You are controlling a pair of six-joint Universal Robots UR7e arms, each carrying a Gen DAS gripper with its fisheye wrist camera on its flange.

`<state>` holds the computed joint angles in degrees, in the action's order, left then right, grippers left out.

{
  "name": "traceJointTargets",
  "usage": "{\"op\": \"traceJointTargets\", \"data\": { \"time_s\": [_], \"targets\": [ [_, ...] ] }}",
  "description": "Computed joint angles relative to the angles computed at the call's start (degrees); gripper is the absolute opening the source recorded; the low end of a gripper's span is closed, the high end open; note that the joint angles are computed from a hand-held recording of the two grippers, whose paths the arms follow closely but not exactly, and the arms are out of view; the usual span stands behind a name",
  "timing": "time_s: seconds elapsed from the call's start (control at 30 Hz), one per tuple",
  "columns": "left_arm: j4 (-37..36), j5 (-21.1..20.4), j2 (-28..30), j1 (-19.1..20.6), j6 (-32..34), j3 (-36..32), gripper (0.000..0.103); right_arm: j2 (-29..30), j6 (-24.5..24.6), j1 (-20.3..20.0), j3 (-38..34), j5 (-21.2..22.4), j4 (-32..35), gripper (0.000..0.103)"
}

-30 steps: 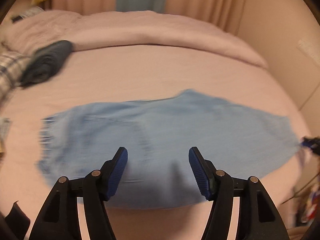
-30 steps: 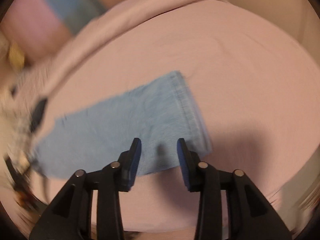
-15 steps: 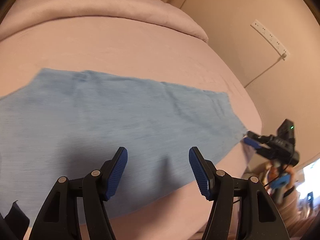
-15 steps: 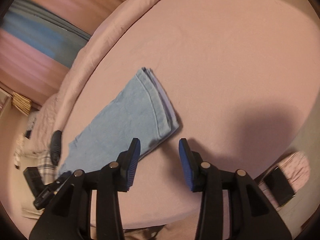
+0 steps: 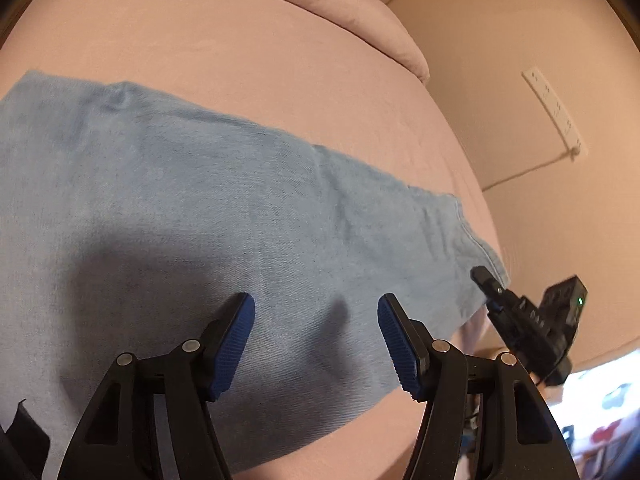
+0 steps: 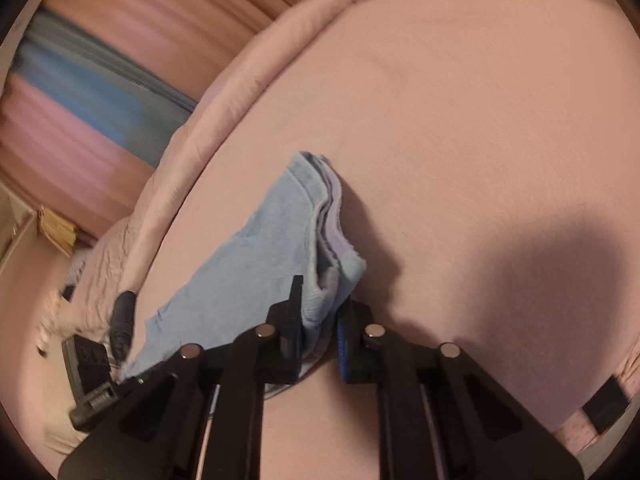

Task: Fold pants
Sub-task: 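Grasp the folded leg edge with the right tool and lift it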

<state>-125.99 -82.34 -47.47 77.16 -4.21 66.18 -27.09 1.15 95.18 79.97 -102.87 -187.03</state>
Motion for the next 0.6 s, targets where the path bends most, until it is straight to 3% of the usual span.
{"op": "traceJointTargets", "data": {
  "time_s": [0.17,0.4,0.6],
  "targets": [
    [-0.4,-2.0,-0.3,0.4,-1.2,0.4,0.064,2.0,-11.3,3.5,-3.0,-3.1,-0.6,0.011],
    [-2.4,-8.3,-0.5,1.5,-2.1,0.3,0.064,3.8,-20.9,5.6,-4.5,-4.1,0.8,0.011],
    [-5.6,-17.1,0.2,2.2,-3.5,-0.4,0.064,6.1,-26.1,6.6,-8.0,-3.8,5.0,0.012]
  ]
}}
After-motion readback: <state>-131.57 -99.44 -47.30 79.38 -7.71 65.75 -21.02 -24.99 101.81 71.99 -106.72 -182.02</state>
